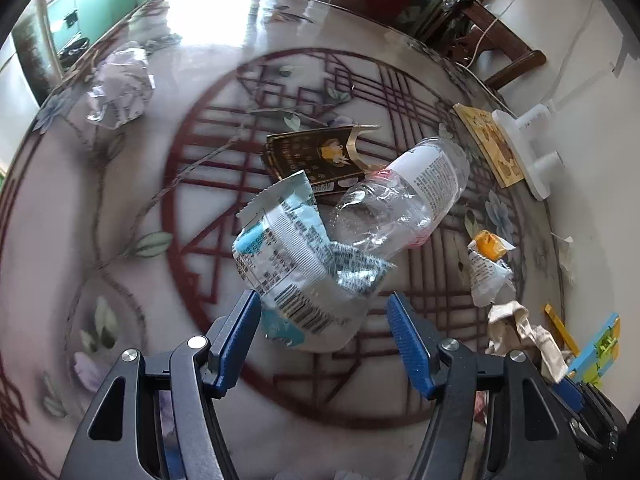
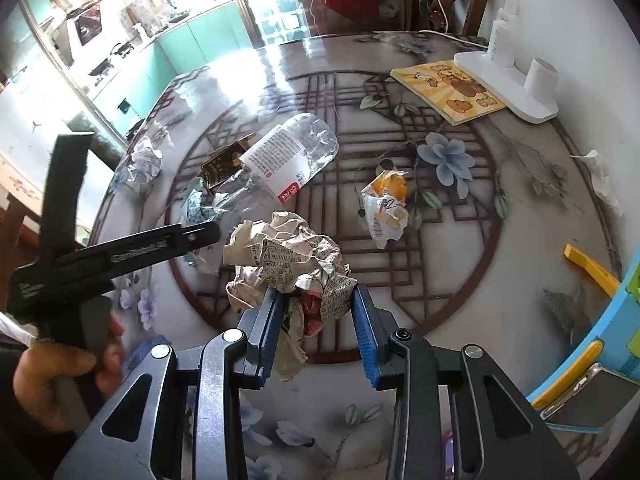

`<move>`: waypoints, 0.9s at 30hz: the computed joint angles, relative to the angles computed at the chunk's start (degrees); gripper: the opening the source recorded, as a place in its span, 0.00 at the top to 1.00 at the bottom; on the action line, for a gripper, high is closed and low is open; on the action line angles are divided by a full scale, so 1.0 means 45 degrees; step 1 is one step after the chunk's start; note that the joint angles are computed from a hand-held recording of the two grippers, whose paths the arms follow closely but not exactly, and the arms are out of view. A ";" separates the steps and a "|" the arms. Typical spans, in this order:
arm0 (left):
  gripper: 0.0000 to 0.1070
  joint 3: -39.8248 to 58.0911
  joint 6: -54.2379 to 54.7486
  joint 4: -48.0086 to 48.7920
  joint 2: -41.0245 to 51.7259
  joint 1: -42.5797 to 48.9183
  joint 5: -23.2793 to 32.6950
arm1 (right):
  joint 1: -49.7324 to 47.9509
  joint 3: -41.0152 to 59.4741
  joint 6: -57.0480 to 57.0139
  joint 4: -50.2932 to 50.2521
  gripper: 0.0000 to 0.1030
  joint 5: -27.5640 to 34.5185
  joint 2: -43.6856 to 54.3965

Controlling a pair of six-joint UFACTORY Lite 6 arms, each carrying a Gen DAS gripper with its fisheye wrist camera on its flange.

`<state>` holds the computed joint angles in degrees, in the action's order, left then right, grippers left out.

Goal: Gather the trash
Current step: 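Grasp crumpled newspaper with right tool while left tool grasps printed plastic wrapper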

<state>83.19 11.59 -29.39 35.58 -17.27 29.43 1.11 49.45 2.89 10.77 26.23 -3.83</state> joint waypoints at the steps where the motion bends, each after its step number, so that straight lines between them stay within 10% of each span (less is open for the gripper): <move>1: 0.39 0.0229 0.0000 0.0038 0.0265 0.0002 -0.0022 | 0.0015 0.0041 -0.0045 0.0059 0.68 0.0030 0.0042; 11: 0.84 0.0401 0.1353 -0.0502 0.0277 0.0538 -0.0008 | 0.0354 0.0349 0.0363 -0.0110 0.67 0.0035 0.0277; 27: 0.86 -0.4679 0.3541 0.0081 -0.7290 0.2979 -0.0126 | 0.4108 0.2889 0.5078 -0.4063 0.68 0.0404 0.1093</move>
